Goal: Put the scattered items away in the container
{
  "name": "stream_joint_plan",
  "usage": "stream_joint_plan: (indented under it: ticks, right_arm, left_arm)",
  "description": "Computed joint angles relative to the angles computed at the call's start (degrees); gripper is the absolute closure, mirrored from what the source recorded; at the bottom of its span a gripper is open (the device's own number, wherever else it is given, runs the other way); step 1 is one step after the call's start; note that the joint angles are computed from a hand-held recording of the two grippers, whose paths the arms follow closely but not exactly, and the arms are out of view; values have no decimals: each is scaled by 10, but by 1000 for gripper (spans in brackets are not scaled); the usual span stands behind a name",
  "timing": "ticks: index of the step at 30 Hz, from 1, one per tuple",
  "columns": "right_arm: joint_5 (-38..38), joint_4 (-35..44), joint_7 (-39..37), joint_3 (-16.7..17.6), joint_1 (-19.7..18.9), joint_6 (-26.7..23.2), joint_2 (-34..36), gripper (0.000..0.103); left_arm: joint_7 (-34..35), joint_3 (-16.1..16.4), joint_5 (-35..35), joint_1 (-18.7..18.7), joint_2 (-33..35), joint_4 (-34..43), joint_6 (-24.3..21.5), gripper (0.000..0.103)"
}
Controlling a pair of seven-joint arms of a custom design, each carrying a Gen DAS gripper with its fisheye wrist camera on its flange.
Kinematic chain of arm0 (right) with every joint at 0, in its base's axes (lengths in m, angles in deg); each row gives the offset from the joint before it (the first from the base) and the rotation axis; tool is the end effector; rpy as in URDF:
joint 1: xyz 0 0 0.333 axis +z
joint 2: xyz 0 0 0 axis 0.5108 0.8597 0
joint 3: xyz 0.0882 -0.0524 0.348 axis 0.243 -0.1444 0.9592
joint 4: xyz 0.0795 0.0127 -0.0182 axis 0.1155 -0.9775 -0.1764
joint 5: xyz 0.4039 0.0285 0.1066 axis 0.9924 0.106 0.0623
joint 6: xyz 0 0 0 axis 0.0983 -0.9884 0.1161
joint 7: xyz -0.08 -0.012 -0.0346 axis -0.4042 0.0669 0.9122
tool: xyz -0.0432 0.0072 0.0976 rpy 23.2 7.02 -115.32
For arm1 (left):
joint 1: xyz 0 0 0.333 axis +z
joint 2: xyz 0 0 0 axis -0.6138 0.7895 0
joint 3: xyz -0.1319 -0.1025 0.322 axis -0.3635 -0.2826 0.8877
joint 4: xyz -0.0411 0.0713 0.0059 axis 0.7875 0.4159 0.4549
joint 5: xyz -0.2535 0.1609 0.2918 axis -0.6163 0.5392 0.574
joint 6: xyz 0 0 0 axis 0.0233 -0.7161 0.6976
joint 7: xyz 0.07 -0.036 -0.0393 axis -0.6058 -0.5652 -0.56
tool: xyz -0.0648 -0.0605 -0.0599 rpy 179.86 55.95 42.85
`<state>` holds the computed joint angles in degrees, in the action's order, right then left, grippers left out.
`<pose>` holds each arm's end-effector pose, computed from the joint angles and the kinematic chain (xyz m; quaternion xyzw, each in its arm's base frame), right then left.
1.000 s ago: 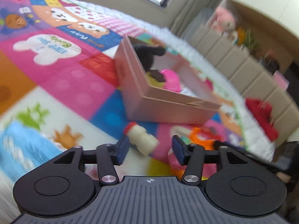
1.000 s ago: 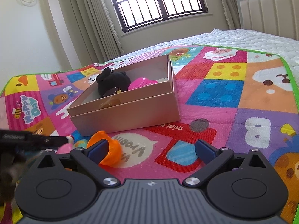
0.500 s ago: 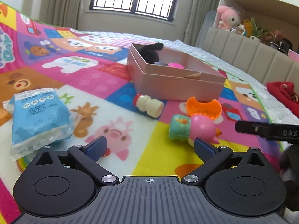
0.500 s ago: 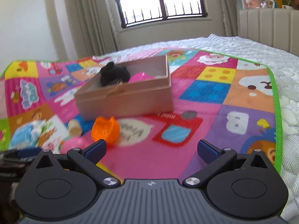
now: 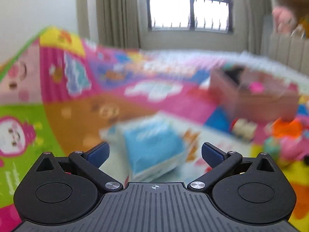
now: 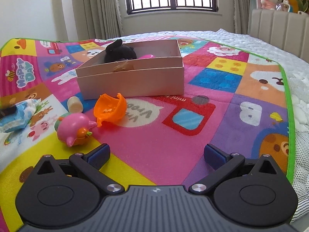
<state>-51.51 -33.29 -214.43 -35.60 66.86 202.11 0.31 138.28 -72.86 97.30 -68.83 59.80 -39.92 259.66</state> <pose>0.5425 0.4130 0.4175 -0.4630 0.7675 -0.3465 0.2766 0.7015 -0.3381 0.4334 -0.4556 0.7476 -0.3880 0.2879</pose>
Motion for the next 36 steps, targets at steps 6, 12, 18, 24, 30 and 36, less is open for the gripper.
stream_joint_plan:
  ticks: [6,12,18,24,30,36]
  right_arm:
    - [-7,11,-8,0,10,-27,10,0]
    - [-9,12,-8,-1,11,-29,11,0]
    - [-8,14,-16,-1,12,-32,12,0]
    - [-16,3,-41,-2,3,6,-7,0]
    - [-84,26,8,-2,-24,73,-14,16]
    - [10,114,-91,-18,-42,126,63,17]
  left_arm:
    - [88,-205,-16,154,61,94,-47,4]
    - [171,-273,-14,179,107,150,-40,13]
    - [144,-270,-48,175,65,56,100,4]
    - [50,-445,128,338,70,-45,191,0]
    - [33,-447,184,329,88,-12,94,0]
    - [58,-485,147,357,105,-11,79,0]
